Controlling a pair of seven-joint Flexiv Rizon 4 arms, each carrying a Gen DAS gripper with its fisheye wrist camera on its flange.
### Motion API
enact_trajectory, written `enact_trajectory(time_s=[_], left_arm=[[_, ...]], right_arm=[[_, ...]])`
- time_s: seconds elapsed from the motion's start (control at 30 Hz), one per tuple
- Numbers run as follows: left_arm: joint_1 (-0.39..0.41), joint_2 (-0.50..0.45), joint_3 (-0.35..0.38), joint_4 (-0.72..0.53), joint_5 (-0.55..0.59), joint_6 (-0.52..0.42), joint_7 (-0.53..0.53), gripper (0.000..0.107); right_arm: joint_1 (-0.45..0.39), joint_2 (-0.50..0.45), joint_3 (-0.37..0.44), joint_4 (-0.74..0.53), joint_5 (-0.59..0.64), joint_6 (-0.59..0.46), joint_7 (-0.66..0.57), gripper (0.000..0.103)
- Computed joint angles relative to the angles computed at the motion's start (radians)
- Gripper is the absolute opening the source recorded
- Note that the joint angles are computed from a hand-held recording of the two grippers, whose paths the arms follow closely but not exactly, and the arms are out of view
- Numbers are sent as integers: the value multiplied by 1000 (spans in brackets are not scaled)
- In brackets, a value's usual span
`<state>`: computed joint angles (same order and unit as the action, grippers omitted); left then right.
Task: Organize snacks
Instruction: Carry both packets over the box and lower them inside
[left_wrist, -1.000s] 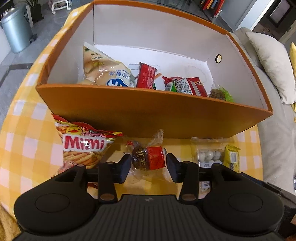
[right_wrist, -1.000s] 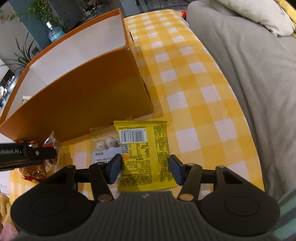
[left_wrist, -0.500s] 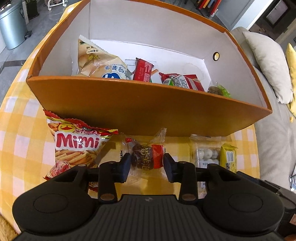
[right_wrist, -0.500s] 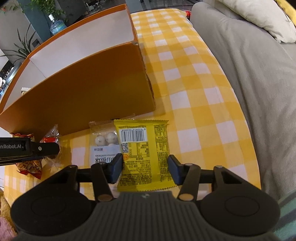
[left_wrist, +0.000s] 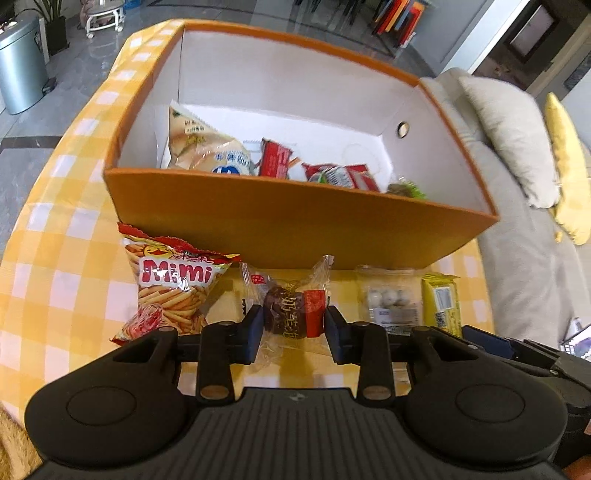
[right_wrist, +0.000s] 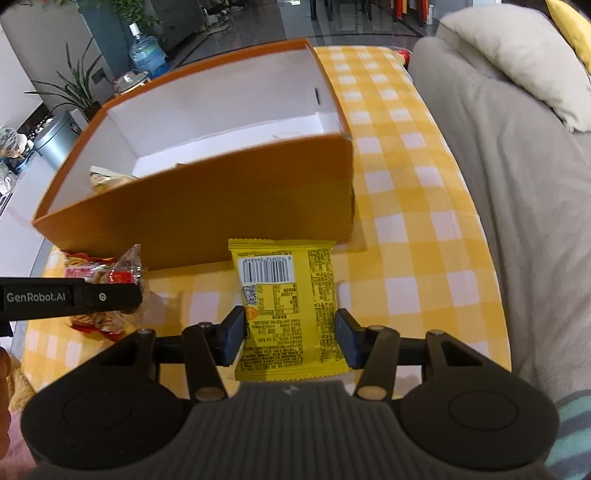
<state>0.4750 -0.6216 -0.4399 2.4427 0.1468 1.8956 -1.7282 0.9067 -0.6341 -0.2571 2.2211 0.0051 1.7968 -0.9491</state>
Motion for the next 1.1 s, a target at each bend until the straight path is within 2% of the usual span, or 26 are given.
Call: enact_trajectory(time_s=[0.13, 0.4, 0.5, 0.63, 0.8, 0.9, 1.1], left_arm=[[74, 32, -59, 37, 48, 29, -2, 40], [209, 107, -181, 68, 140, 60, -21, 40], [249, 134, -220, 55, 160, 56, -20, 40], [289, 151, -259, 17, 156, 33, -6, 40], [306, 148, -276, -42, 128, 4, 32, 40], [309, 127, -287, -90, 95, -36, 66, 40], [238, 88, -226, -176, 6, -118, 173, 40]], right_arm=[[67, 43, -51, 32, 14, 17, -21, 50], [247, 121, -212, 61, 57, 27, -104, 50], [264, 144, -234, 47, 62, 27, -130, 50], [247, 150, -240, -6, 46, 6, -146, 50], [171, 133, -195, -101, -12, -28, -134, 50], [99, 107, -139, -172, -62, -59, -113, 50], [-73, 21, 5, -330, -178, -153, -70, 50]])
